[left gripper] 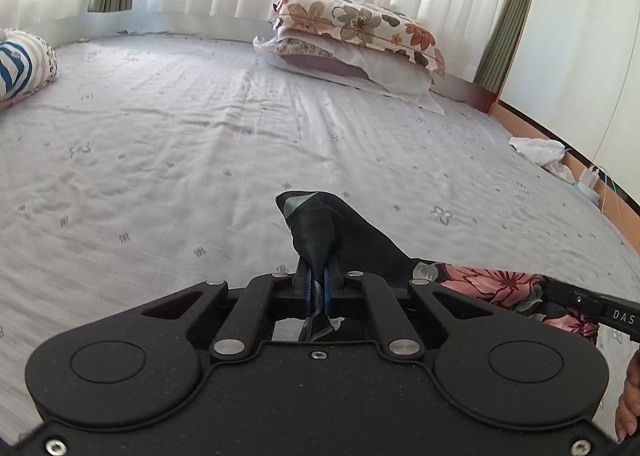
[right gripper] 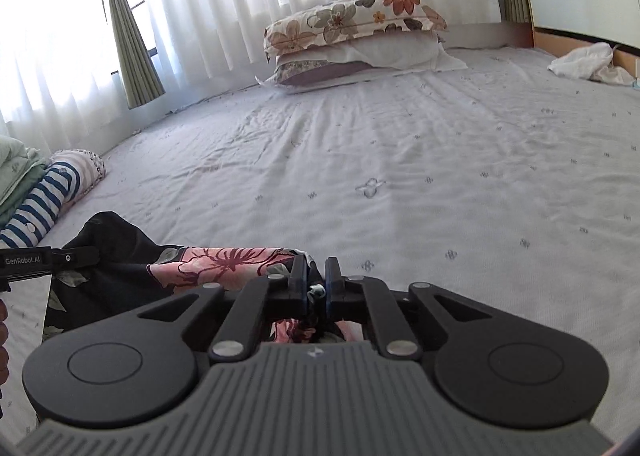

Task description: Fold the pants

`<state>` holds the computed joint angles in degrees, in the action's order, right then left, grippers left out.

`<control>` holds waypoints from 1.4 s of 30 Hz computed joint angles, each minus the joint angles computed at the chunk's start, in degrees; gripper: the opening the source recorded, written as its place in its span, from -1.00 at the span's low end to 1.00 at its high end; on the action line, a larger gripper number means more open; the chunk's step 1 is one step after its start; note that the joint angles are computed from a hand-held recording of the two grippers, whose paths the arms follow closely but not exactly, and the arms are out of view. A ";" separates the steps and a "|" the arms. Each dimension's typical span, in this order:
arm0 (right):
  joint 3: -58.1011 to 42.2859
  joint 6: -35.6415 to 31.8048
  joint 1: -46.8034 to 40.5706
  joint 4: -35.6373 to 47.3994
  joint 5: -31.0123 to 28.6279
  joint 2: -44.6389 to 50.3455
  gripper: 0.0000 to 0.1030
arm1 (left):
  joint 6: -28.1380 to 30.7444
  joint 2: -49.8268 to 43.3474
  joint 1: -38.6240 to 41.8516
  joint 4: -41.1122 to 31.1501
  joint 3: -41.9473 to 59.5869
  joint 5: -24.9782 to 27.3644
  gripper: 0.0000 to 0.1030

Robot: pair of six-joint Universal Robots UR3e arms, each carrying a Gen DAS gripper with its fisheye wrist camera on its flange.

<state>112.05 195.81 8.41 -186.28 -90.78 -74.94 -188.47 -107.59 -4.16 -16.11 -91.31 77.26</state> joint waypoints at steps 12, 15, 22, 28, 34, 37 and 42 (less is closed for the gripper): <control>-5.05 1.74 -3.51 7.75 4.37 4.47 0.21 | 1.63 -12.20 -0.31 -9.39 13.50 4.24 -0.67; -5.15 1.62 -3.29 9.16 2.72 4.72 0.29 | 1.73 -13.64 -0.51 -10.82 14.78 7.48 -0.39; 0.35 1.71 -3.34 9.12 3.54 0.53 0.49 | 4.04 -3.83 1.47 -4.69 1.27 4.26 0.29; 7.79 2.63 -1.19 8.48 1.55 -4.77 0.53 | 8.80 11.02 2.38 0.92 -17.42 1.18 0.57; 16.31 4.85 3.99 4.32 -4.96 -9.56 0.55 | 10.52 24.43 2.18 0.67 -31.45 0.32 0.65; 19.42 6.79 7.88 1.69 -9.65 -11.04 0.56 | 9.54 28.26 0.24 0.53 -35.39 3.11 0.65; 22.36 8.72 15.15 -1.04 -17.51 -12.45 0.64 | 8.27 33.61 -1.50 0.49 -40.65 4.67 0.66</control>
